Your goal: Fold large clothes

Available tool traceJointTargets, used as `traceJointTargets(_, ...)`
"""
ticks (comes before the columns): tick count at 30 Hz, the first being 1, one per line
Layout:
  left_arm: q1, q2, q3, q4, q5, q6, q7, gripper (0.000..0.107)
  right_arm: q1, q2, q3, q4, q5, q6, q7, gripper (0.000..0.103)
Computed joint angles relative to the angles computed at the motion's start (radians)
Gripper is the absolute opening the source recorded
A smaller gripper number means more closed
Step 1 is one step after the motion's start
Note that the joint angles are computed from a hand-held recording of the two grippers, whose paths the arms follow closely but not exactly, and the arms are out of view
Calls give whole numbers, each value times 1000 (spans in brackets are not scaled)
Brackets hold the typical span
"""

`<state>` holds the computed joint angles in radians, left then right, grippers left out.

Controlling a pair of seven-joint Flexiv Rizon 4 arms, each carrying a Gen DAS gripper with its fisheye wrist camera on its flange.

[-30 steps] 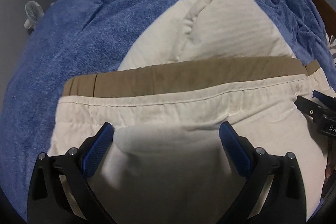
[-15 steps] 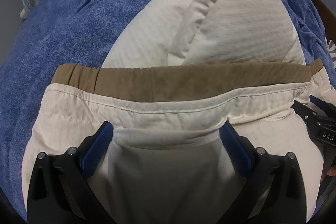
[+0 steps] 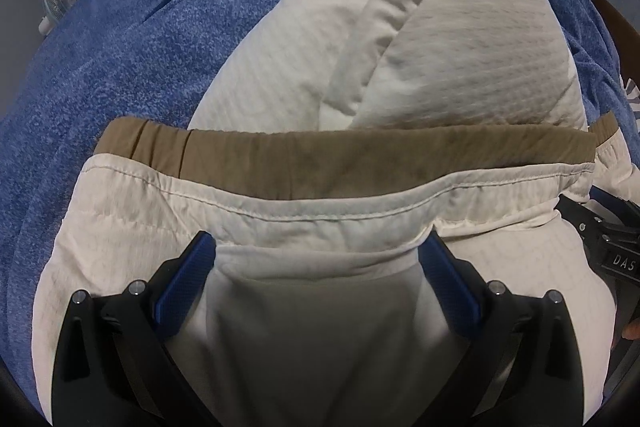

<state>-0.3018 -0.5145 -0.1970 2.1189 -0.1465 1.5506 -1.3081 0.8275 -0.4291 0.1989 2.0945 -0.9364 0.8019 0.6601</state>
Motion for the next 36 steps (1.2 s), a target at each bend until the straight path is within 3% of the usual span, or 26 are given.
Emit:
traceJointTargets(14,55,-24,-59,5,-15,28,23,98,-10,-5,-11,11,-25,35,18,98)
traceJointTargets(21,54,-3,-52,36,12,85,26,97,15,8,-11,10,-68,-15,56,98)
traceJointTargets(23,119,27,-106,73,18,97,49,97,11,47,-7,42,-106,-11,91,93)
traceJointTargets(25,142,55,-108,104,15,121,37,97,3,93,7,82,-132,-29,131,93)
traceJointTargets(26,171,70,-127,124,17,137,41,97,2,117,31,92,-86,-81,111,93)
traceJointTargets(28,182,88,-116,149,39,187,33,97,-16,154,53,124,-69,-89,122,91)
traceJointTargets(31,231,92,-138,162,53,199,9,97,-16,188,102,122,77,-226,74,90)
traceJointTargets(34,265,63,-145,148,38,181,-23,97,-50,205,107,189,72,-142,104,90)
traceJointTargets(36,333,34,-213,131,23,133,-23,97,-51,192,101,201,41,-127,130,91)
